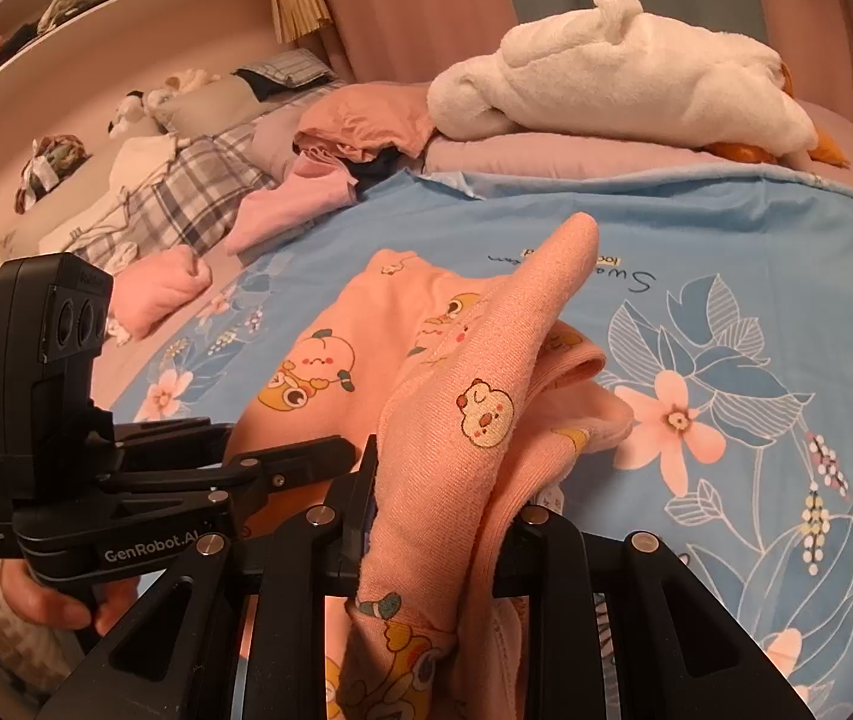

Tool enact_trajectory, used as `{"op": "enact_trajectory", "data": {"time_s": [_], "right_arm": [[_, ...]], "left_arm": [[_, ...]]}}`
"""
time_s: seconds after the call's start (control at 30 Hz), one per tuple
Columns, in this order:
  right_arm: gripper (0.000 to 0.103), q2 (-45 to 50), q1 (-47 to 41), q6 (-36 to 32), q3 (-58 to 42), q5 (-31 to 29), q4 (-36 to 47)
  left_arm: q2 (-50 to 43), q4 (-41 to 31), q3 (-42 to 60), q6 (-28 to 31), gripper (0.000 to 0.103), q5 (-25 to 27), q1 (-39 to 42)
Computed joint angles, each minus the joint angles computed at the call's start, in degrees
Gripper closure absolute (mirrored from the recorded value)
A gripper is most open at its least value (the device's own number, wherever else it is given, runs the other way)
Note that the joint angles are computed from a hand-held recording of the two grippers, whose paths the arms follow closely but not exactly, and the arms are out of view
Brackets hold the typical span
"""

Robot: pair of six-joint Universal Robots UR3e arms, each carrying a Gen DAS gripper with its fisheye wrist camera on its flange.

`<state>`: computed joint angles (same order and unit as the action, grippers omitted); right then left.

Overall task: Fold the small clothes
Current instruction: 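Carry the held orange shirt across the blue sheet with both grippers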

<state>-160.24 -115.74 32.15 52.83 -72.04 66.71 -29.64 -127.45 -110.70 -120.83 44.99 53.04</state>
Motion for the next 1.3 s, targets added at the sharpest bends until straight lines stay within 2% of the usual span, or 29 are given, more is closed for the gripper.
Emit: {"op": "enact_trajectory", "data": {"time_s": [0.17,0.23,0.4,0.63,1.3], "right_arm": [[0.076,-0.2,-0.4,-0.2,-0.1,-0.3,0.3],[0.076,0.1,-0.1,-0.1,-0.2,-0.1,0.1],[0.076,0.2,-0.2,-0.1,-0.4,-0.2,0.2],[0.076,-0.2,-1.4,-0.9,-1.5,-1.1,1.7],[0.076,0.0,-2.8,-1.6,-5.0,-2.3,4.8]], "left_arm": [[-0.1,0.8,-0.2,-0.6,0.078,0.1,-0.4],[-0.7,4.6,-1.6,-3.2,0.078,0.2,-2.2],[-0.9,4.6,-1.4,-3.3,0.078,0.3,-2.4],[-3.7,16.7,-6.0,-10.2,0.078,1.1,-7.4],[-9.1,28.5,-8.9,-15.4,0.078,2.7,-11.8]]}}
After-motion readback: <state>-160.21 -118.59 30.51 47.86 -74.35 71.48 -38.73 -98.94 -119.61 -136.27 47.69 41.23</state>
